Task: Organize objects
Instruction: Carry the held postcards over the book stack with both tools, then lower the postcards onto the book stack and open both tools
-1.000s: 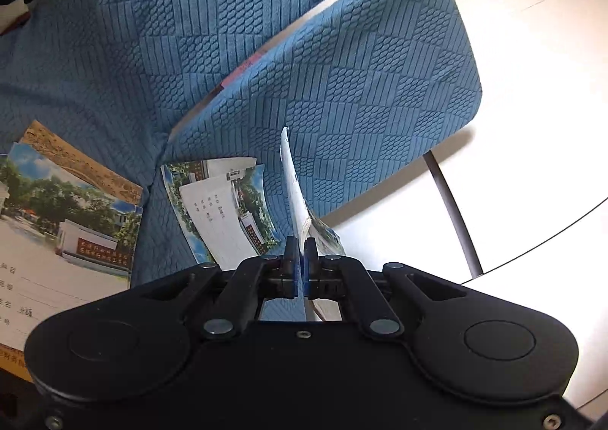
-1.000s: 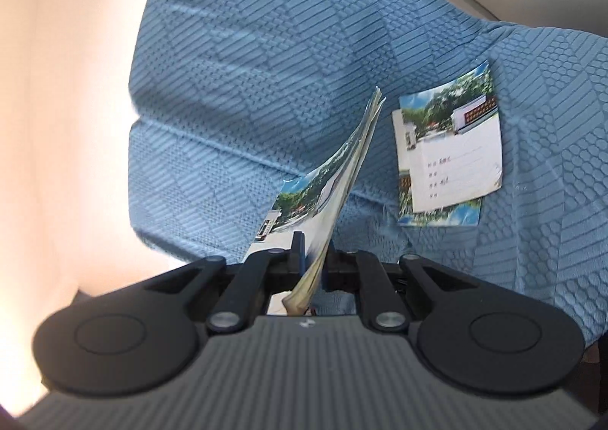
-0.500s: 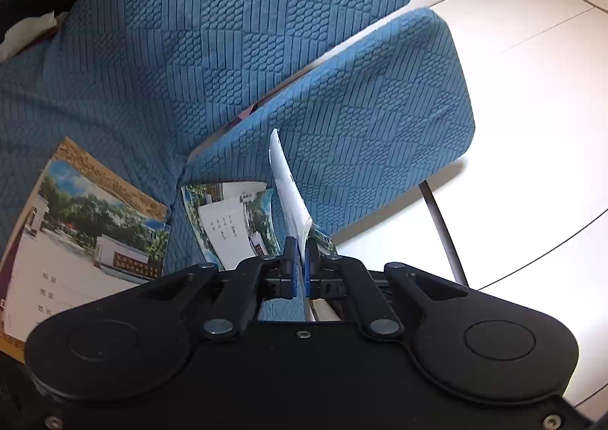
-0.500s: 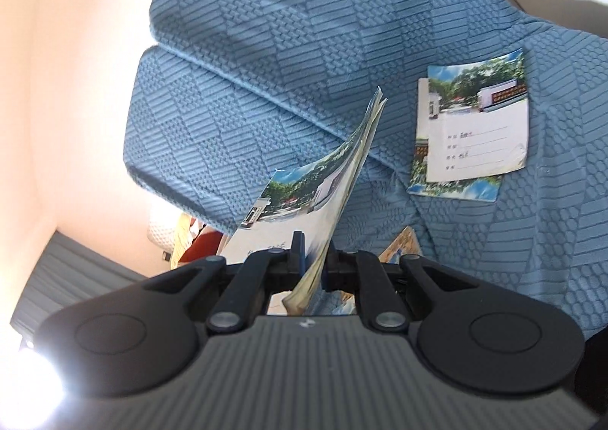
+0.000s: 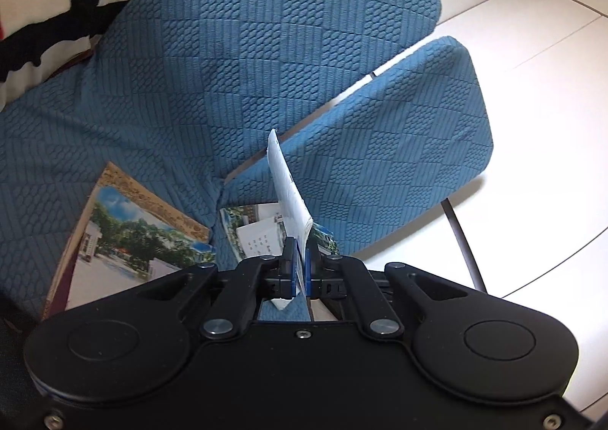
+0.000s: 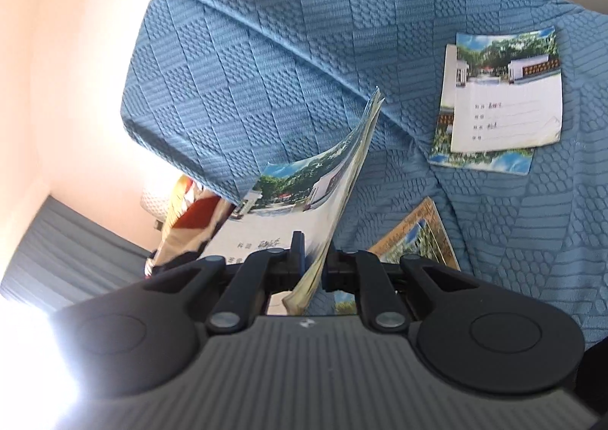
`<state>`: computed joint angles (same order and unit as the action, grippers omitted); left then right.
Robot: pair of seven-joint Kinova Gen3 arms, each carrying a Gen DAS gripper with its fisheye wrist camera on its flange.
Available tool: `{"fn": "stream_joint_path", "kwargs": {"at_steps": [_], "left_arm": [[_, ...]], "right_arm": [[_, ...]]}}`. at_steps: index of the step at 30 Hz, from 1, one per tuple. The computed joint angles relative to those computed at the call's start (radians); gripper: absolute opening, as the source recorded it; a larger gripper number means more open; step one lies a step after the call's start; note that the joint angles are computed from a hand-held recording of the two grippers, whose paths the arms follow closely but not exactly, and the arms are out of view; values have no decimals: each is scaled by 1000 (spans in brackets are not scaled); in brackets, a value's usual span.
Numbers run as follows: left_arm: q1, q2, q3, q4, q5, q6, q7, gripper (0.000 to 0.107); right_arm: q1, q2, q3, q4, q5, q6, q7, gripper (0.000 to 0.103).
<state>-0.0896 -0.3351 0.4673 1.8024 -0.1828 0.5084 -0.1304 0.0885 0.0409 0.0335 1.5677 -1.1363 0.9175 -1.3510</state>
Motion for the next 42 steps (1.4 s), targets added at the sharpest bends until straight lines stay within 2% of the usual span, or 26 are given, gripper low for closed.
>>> {"fn": "stream_joint_path", "kwargs": {"at_steps": [7,11,17,21,30,35,40,42], "left_arm": [[-1,-38,-22,103,40,-47,7,3],[-8,-35,-24,94,51,3,-11,4],[-31,-21,11,84,25,81,41,3],[-2,-6,-15,98,23,108,65,3],[36,-27,-19,103,1,168,137,3],[45,-4,16,42,-36,280,151,3],[113,19,-36,29,-6,329,160,3],[133,25,-44,18,-5,348,161,7]], "right_arm": [[-25,6,-19,21,52,-25,25,11],[-45,7,-30,39,77,-47,13,11],[-85,12,-53,46,149,-101,-8,11],[-106,22,-65,37,206,-121,-16,11],[-118,33,-79,28,265,-93,-18,11],[-121,30,-80,27,273,-71,-3,11],[-128,32,-79,30,301,-64,-36,11],[-128,30,-79,36,304,-66,-41,11]]}}
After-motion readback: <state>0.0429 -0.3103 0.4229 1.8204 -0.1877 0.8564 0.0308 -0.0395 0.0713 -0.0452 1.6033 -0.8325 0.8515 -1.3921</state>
